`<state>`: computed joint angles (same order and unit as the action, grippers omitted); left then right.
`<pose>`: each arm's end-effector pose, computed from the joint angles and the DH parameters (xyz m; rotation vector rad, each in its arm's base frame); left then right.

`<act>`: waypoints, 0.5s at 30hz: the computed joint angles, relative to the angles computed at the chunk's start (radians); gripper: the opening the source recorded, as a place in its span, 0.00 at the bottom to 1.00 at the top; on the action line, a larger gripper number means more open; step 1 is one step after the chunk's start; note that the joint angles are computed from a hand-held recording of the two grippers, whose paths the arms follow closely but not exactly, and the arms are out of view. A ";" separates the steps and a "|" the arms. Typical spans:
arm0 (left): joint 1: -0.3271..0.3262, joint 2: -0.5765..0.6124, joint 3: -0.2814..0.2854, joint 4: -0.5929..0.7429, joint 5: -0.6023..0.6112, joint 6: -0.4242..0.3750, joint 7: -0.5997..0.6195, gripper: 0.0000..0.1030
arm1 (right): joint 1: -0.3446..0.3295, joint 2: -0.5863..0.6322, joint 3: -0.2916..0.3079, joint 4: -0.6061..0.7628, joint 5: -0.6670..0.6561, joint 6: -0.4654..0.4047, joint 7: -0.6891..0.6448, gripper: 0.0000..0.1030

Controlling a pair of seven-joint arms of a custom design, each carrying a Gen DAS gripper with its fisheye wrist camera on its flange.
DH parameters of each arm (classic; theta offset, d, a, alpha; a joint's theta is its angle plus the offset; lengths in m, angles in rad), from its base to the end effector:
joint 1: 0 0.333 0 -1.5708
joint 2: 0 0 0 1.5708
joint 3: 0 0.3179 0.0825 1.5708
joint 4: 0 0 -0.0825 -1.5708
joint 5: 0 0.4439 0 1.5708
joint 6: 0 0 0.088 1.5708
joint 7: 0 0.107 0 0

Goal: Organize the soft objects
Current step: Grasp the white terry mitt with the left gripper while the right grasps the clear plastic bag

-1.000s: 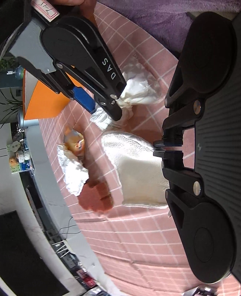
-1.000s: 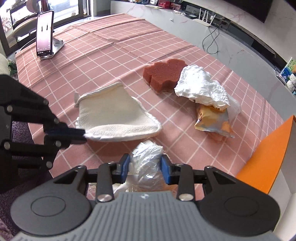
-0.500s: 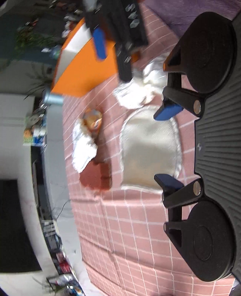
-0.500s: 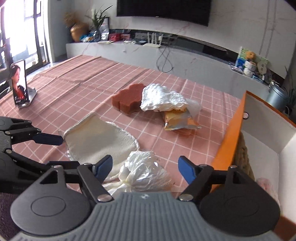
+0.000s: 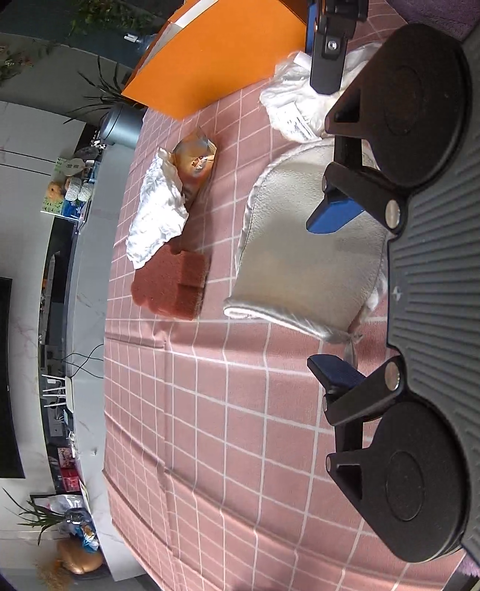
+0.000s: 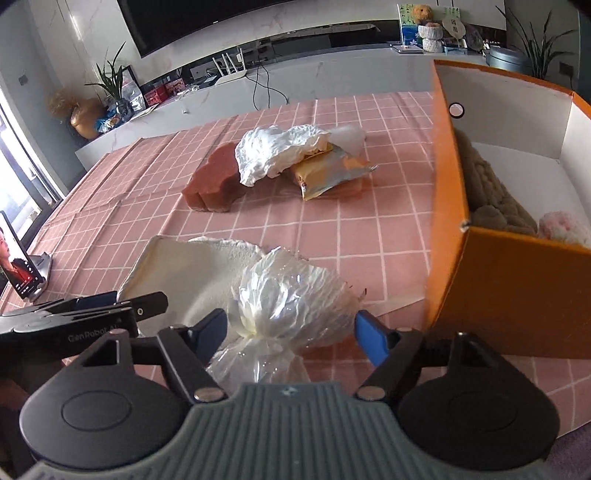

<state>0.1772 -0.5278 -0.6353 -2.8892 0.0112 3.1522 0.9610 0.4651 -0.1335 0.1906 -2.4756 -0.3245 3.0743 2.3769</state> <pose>0.3894 -0.1638 0.3408 -1.8907 1.7160 -0.7819 0.4196 0.3557 0.3830 -1.8550 1.5586 -0.2558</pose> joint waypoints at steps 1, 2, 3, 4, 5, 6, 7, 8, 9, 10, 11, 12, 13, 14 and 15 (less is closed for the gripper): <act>0.004 0.005 -0.008 0.004 0.004 -0.001 0.000 0.85 | -0.008 0.011 0.007 0.009 -0.012 -0.002 0.011 0.68; 0.008 0.016 -0.015 0.010 0.010 0.004 0.004 0.85 | -0.029 0.022 0.025 0.021 -0.057 -0.008 0.046 0.68; 0.027 0.021 -0.040 0.017 0.016 0.003 0.000 0.85 | -0.044 0.031 0.036 0.029 -0.100 -0.009 0.078 0.66; 0.046 0.017 -0.067 0.021 0.024 -0.001 -0.008 0.84 | -0.046 0.039 0.036 0.034 -0.120 -0.008 0.087 0.65; 0.070 0.016 -0.098 0.026 0.035 0.000 -0.015 0.82 | -0.045 0.046 0.034 0.039 -0.137 -0.006 0.096 0.65; 0.084 0.017 -0.119 0.030 0.046 0.000 -0.018 0.79 | -0.048 0.053 0.035 0.043 -0.163 -0.004 0.112 0.64; 0.092 0.018 -0.132 0.036 0.055 -0.008 -0.020 0.76 | -0.054 0.056 0.036 0.045 -0.198 0.000 0.135 0.63; 0.102 0.018 -0.145 0.038 0.065 -0.007 -0.025 0.72 | -0.058 0.058 0.037 0.047 -0.231 0.005 0.155 0.62; 0.112 0.015 -0.161 0.036 0.073 0.004 -0.034 0.69 | -0.065 0.062 0.040 0.051 -0.273 0.007 0.183 0.61; 0.113 0.016 -0.165 0.036 0.077 0.010 -0.034 0.63 | -0.068 0.063 0.039 0.053 -0.306 0.009 0.202 0.61; 0.109 0.018 -0.163 0.037 0.081 0.016 -0.029 0.55 | -0.069 0.067 0.037 0.056 -0.331 0.013 0.218 0.61; 0.105 0.020 -0.162 0.038 0.084 0.022 -0.023 0.51 | -0.070 0.069 0.035 0.057 -0.355 0.017 0.234 0.60; 0.106 0.024 -0.165 0.041 0.086 0.028 -0.015 0.43 | -0.071 0.070 0.034 0.058 -0.381 0.021 0.252 0.60; 0.114 0.017 -0.181 0.042 0.086 0.026 -0.014 0.41 | -0.073 0.072 0.033 0.060 -0.409 0.024 0.270 0.59; 0.137 0.008 -0.212 0.047 0.089 0.022 -0.019 0.40 | -0.075 0.074 0.032 0.062 -0.433 0.026 0.286 0.59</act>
